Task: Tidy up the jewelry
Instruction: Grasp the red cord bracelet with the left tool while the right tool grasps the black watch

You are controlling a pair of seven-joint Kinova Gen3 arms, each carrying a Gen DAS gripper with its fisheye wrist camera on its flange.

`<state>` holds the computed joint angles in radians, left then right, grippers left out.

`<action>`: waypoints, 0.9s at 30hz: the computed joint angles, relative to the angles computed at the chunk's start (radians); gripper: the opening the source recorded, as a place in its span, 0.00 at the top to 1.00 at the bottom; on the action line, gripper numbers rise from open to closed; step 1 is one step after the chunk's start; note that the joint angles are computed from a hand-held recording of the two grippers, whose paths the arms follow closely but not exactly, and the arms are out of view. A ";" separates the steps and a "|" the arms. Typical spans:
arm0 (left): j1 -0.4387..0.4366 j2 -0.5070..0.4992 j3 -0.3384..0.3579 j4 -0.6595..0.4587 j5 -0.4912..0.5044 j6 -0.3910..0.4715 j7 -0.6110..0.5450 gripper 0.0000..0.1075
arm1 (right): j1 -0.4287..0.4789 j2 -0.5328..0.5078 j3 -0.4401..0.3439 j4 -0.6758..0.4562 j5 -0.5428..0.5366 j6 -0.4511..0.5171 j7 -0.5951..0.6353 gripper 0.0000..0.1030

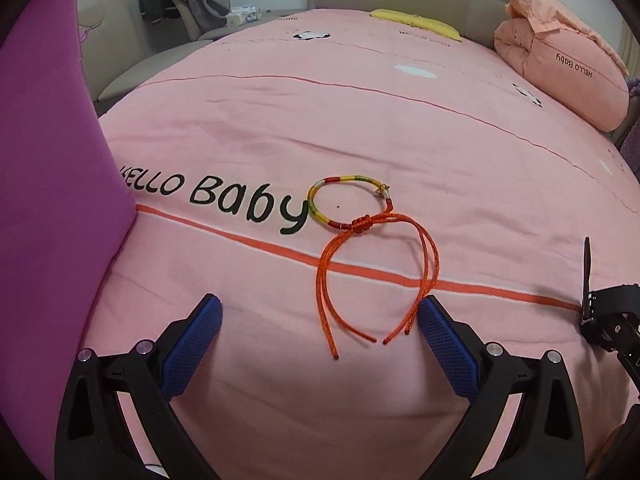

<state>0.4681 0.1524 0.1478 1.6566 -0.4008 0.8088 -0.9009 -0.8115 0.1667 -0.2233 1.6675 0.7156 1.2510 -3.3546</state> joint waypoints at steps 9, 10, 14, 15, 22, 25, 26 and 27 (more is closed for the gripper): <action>0.012 0.063 -0.018 -0.069 -0.014 -0.006 -0.011 0.10 | 0.012 0.026 0.019 -0.018 -0.005 -0.013 0.040 0.27; 0.014 0.073 -0.021 -0.080 -0.013 -0.003 -0.014 0.10 | 0.014 0.028 0.021 -0.019 -0.007 -0.015 0.043 0.27; 0.028 0.121 -0.033 -0.132 -0.016 0.026 -0.036 0.10 | 0.015 0.029 0.026 -0.017 -0.009 -0.018 0.046 0.27; 0.033 0.128 -0.038 -0.141 -0.016 0.028 -0.037 0.09 | 0.015 0.028 0.026 -0.017 -0.009 -0.019 0.047 0.27; 0.034 0.157 -0.063 -0.172 0.008 -0.005 -0.051 0.10 | 0.023 0.028 0.030 -0.009 -0.006 -0.038 0.044 0.27; 0.036 0.154 -0.066 -0.165 0.013 -0.017 -0.058 0.15 | 0.023 0.037 0.032 -0.012 -0.006 -0.038 0.052 0.27; 0.038 0.149 -0.068 -0.157 0.012 -0.026 -0.055 0.17 | 0.021 0.040 0.032 -0.010 -0.006 -0.036 0.051 0.27; 0.040 0.145 -0.071 -0.150 0.010 -0.033 -0.050 0.21 | 0.019 0.047 0.034 -0.014 -0.005 -0.032 0.054 0.27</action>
<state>0.5083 0.2976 0.0772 1.5067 -0.3911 0.7758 -0.9509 -0.7923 0.2135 -0.1897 1.6532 0.7109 1.2193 -3.3008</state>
